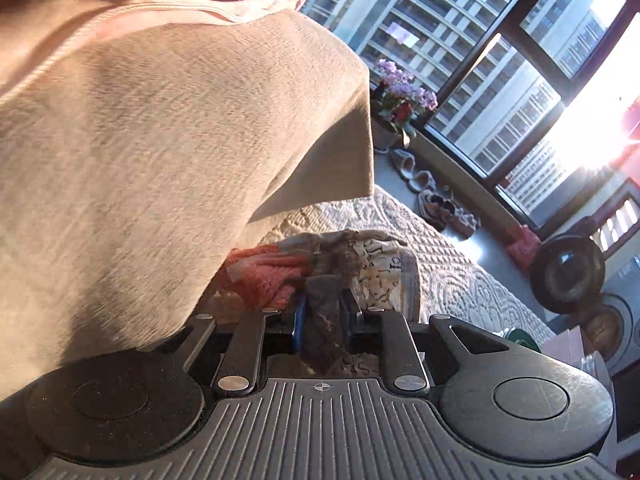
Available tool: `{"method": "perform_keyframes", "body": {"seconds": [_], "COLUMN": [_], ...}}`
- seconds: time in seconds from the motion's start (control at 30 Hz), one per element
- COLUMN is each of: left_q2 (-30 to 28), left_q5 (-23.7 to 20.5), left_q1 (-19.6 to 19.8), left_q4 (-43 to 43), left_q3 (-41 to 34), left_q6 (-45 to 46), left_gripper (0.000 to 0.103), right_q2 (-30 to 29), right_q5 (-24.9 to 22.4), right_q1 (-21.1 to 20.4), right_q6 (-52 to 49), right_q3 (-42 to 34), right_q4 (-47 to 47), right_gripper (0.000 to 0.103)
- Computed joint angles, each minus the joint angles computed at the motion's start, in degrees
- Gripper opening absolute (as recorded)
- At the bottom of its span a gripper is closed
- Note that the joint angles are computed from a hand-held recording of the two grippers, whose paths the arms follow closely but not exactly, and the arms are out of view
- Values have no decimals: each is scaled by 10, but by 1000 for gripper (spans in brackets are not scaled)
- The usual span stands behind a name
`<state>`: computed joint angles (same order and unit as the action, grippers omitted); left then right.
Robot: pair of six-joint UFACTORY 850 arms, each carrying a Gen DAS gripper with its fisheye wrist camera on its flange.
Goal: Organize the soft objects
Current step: 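Lift the patterned cloth with the left tool while the right tool hovers by the box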
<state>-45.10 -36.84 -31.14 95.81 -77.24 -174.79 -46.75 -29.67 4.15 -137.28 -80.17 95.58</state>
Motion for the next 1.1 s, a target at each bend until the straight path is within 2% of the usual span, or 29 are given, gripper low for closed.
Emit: {"method": "perform_keyframes", "body": {"seconds": [0.1,0.13,0.3,0.37,0.43,0.5,0.6,0.7,0.83,0.93,1.03,1.1], "left_q2": [-19,-25,-60,-73,-80,-83,-70,-62,-60,-80,-90,-90], "left_q5": [-17,-24,-23,-33,-37,-46,-74,-99,-64,-63,-71,-55], "left_q1": [9,10,3,-4,-11,-17,-33,-42,-25,-12,-2,6], "left_q4": [-13,-31,-158,-191,-210,-213,-172,-169,-202,-238,-237,-238], "left_q3": [-27,-39,-107,-128,-138,-141,-117,-110,-114,-143,-156,-156], "left_q6": [7,36,317,409,459,492,501,559,643,716,716,707], "left_gripper": [20,20,20,20,20,20,21,21,21,23,23,21], "right_q2": [-8,-10,-24,-32,-40,-41,-41,-42,-39,-40,-40,-41], "right_q5": [-16,-21,-47,-58,-70,-77,-74,-73,-77,-77,-80,-84], "right_q1": [-7,-10,-19,-23,-27,-29,-27,-27,-29,-28,-29,-31], "right_q6": [31,44,71,101,119,103,96,103,88,82,78,69], "right_q3": [-8,-11,-18,-29,-38,-34,-34,-36,-29,-28,-28,-25], "right_q4": [-10,-17,-23,-40,-48,-33,-28,-34,-21,-15,-12,-5], "right_gripper": [75,76,82,84,87,87,87,87,89,89,90,90]}}
